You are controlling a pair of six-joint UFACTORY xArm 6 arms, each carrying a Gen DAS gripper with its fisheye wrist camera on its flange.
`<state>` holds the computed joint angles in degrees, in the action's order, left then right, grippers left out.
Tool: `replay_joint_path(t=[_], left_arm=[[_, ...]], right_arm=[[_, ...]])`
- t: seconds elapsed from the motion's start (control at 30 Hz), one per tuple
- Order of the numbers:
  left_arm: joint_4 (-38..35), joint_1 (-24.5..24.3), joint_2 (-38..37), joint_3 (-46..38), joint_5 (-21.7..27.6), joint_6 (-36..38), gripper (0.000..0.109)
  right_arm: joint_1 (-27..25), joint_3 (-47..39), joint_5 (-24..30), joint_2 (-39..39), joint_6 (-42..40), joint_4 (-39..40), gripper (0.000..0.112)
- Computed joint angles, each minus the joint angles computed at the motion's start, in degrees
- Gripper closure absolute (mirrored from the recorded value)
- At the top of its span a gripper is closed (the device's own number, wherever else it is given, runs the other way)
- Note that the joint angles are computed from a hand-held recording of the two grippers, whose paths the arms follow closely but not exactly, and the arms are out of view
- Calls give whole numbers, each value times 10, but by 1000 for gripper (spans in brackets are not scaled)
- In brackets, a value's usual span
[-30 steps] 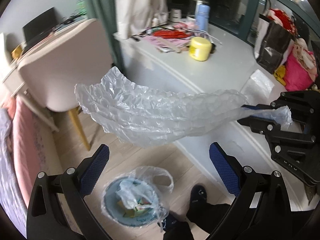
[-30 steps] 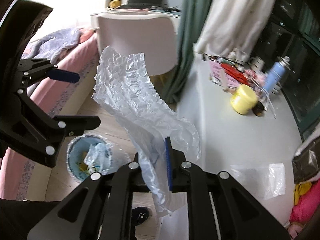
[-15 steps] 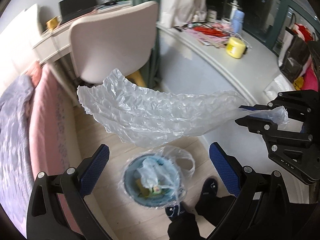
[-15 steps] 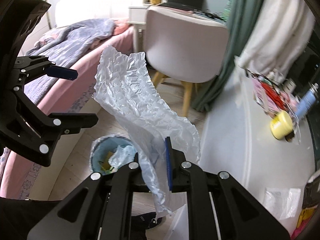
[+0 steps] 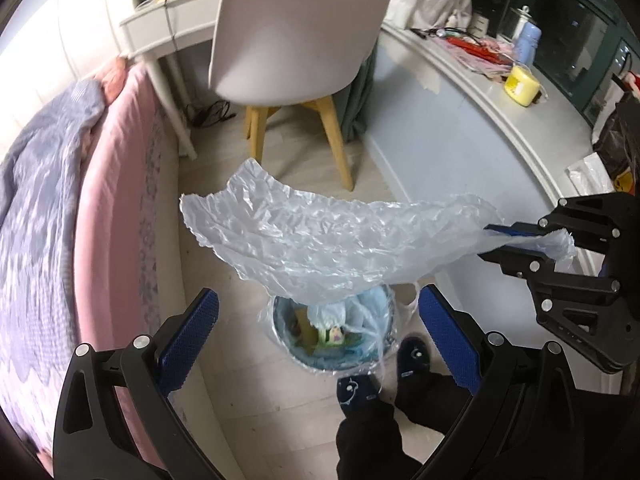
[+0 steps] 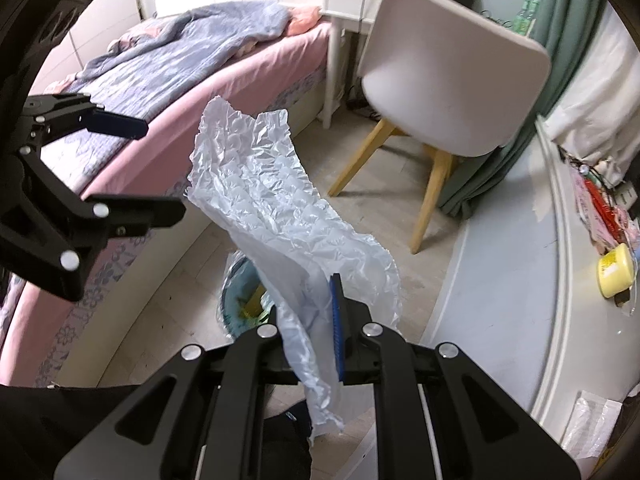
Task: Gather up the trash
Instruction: 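Lift the bubble wrap with the right tool and carry it over the blue bin, then lower the bubble wrap into the bin and open the right tool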
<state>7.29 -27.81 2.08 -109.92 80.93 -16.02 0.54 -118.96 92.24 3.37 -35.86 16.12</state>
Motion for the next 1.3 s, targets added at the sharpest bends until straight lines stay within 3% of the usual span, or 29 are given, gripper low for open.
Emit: replay_joint_path(t=[0.63,1.0,1.3], left_arm=[[-27,12,-61,207,-99,-20,11],[-43,32,-63,321,-184,-40,11],[-69,46,-36,362,-240,-26,11]], right_arm=[[37,178,-48,-49,-29,-44,100],[49,241,-83,-37,-46,-67,100],[60,298,-123,-17,-57,-83,100]])
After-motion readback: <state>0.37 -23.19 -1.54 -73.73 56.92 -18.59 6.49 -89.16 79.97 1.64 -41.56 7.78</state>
